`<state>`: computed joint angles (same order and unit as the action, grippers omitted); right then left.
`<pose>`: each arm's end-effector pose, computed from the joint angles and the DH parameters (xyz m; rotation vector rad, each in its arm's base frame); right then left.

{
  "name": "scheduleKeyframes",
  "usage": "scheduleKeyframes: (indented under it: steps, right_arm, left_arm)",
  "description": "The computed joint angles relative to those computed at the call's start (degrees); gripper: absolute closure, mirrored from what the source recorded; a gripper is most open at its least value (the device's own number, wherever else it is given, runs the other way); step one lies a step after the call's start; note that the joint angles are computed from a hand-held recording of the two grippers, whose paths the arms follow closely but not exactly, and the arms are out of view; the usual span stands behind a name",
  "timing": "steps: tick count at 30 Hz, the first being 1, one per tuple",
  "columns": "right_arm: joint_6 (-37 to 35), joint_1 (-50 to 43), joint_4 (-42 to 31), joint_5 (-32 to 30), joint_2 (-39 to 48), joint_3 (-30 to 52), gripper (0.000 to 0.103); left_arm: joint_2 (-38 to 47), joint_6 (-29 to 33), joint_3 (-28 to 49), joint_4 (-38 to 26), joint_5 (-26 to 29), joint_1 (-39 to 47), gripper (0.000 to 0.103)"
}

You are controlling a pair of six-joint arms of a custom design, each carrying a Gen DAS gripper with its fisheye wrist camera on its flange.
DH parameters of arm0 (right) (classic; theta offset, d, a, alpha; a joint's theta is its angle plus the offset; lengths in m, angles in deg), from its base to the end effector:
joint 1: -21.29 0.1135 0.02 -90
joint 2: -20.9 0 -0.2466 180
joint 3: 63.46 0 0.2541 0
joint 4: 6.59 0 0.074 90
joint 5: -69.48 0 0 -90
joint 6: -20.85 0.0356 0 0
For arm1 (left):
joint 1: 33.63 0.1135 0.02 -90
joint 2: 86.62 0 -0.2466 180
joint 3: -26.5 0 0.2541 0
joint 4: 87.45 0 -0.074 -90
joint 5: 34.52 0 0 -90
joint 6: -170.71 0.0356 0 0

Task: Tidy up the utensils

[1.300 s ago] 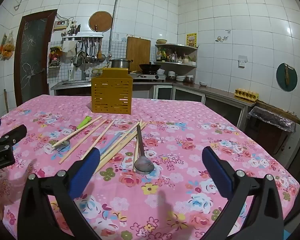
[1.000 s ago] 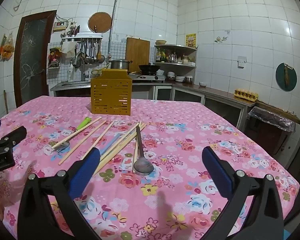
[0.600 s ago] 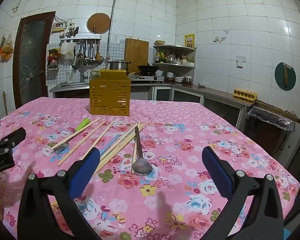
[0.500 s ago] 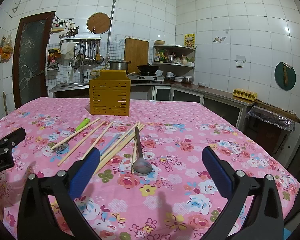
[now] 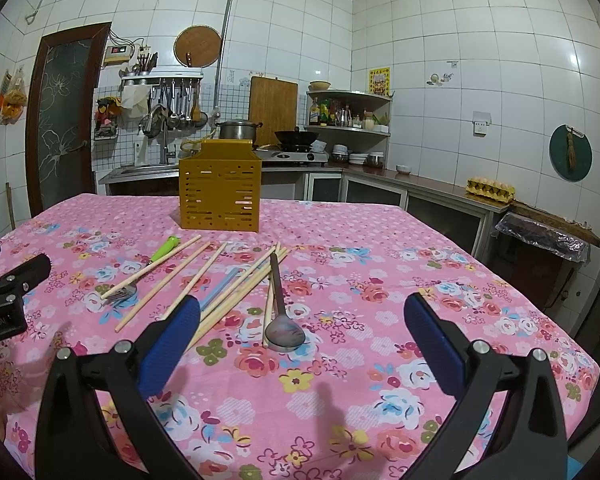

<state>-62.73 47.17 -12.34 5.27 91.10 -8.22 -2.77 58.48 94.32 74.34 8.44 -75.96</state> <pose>0.2597 0.1088 0.2424 -0.0245 1.8950 -0.0518 0.2534 -0.1956 0.2332 -0.1001 1.9654 0.1638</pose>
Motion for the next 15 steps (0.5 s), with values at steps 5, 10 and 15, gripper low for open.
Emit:
scheduleKeyframes:
  steps: [5,10,15]
  right_arm:
    - [-0.08,-0.07,0.14,0.02,0.03,0.01,0.004]
    - [-0.18,-0.30,0.08,-0.22,0.02,-0.01,0.004]
    - [-0.24,-0.38,0.57,-0.15,-0.14,-0.40,0.004]
  left_arm:
    - [-0.05,-0.24,0.12,-0.27,-0.06,-0.07,0.005]
    - [0.03,0.12,0.05,0.16,0.19,0.21,0.005]
    - [0.14,-0.30,0.44,-0.45,0.21,0.10,0.005]
